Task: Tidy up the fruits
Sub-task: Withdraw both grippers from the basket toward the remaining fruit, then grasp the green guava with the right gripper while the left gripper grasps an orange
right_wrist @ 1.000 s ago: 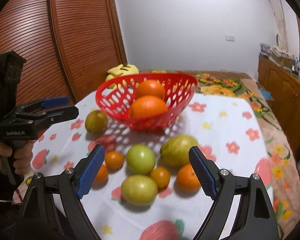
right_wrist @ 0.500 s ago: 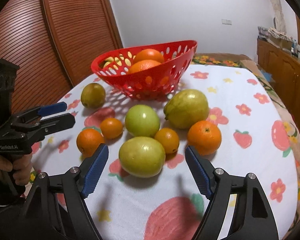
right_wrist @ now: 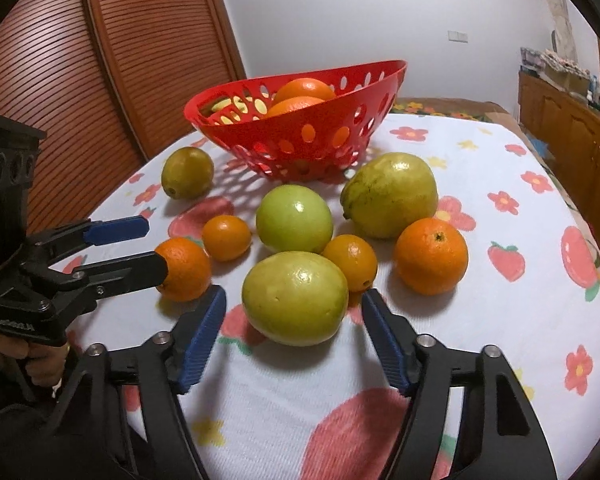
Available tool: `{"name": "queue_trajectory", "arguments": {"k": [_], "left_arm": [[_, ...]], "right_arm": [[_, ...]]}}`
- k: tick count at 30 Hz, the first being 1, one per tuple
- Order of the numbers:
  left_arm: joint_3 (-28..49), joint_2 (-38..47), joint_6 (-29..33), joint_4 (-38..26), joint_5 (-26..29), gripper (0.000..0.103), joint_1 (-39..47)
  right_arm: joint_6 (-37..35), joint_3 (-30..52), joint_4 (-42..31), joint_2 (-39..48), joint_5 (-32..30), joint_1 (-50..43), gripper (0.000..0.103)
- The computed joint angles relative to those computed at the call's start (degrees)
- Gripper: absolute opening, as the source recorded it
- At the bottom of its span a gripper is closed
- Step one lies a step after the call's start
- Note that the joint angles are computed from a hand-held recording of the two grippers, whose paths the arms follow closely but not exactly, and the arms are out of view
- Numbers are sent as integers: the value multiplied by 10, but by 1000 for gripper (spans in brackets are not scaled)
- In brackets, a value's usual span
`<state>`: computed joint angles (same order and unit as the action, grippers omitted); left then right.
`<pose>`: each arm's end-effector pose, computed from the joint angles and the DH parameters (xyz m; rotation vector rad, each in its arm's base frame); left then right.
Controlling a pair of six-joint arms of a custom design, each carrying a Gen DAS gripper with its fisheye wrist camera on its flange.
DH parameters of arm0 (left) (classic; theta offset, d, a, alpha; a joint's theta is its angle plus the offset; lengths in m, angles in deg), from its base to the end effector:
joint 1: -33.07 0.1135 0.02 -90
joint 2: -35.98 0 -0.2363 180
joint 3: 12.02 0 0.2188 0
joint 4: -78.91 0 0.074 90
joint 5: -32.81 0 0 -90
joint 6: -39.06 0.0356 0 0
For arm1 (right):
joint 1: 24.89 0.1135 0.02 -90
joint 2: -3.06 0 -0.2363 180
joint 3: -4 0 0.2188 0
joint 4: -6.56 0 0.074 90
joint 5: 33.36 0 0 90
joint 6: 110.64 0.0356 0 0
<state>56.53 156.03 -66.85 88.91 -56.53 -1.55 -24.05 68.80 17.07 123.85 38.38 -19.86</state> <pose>0.2932 -0.2029 0.0742 0.3864 2.3080 -0.4621 0.3367 0.0408 0.0583 -0.3260 2.3246 0.3899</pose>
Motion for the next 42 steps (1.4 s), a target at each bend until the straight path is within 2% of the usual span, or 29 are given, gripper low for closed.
{"name": "queue_trajectory", "arguments": {"k": [4, 11, 13, 16, 22, 33, 42], "left_arm": [[11, 11, -1, -8, 9, 77, 0], [51, 36, 0, -48, 25, 66, 0], [57, 41, 1, -53, 24, 54, 0], [61, 48, 4, -53, 36, 44, 1], [49, 38, 1, -47, 26, 43, 2], [3, -29, 5, -23, 29, 43, 30], [18, -51, 16, -38, 20, 43, 46]], "right_arm": [[3, 2, 6, 9, -4, -3, 58], [-3, -12, 9, -4, -10, -4, 58], [-3, -15, 10, -5, -12, -8, 58], [-7, -15, 8, -6, -10, -11, 58], [-12, -11, 1, -4, -15, -20, 58], [-15, -10, -12, -26, -25, -26, 57], [-22, 16, -43, -66, -33, -27, 57]]}}
